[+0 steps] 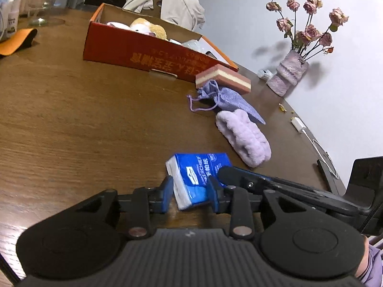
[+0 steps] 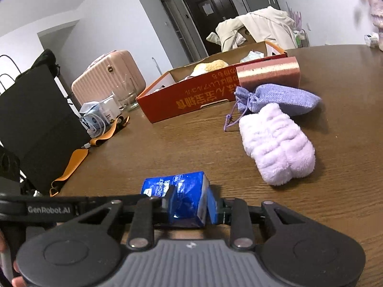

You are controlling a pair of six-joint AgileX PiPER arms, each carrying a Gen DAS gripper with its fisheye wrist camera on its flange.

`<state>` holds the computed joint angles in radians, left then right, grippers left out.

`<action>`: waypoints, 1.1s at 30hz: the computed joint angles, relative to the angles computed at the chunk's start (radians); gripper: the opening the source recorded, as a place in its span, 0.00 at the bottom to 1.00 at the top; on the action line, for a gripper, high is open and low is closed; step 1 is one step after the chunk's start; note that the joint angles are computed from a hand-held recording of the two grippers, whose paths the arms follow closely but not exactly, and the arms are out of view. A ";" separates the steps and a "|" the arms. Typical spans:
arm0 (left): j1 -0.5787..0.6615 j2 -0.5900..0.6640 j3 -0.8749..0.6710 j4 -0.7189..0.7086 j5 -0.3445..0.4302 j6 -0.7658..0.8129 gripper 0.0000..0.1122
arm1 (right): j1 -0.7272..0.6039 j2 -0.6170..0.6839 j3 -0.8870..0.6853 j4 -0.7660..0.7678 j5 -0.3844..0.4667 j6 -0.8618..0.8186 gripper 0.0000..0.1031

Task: Organize soft objects
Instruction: 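Carry the tissue pack with both tools over the box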

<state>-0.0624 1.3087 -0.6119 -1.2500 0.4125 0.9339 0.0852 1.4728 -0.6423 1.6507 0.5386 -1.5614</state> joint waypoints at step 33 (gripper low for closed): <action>0.029 0.799 -1.330 0.792 0.239 -0.839 0.27 | 0.051 0.922 -1.719 -0.958 0.296 1.113 0.26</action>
<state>-0.0335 2.1077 -1.9415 -0.4583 0.6514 0.0952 0.1359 2.3943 -2.3617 0.6931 0.8347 -0.4482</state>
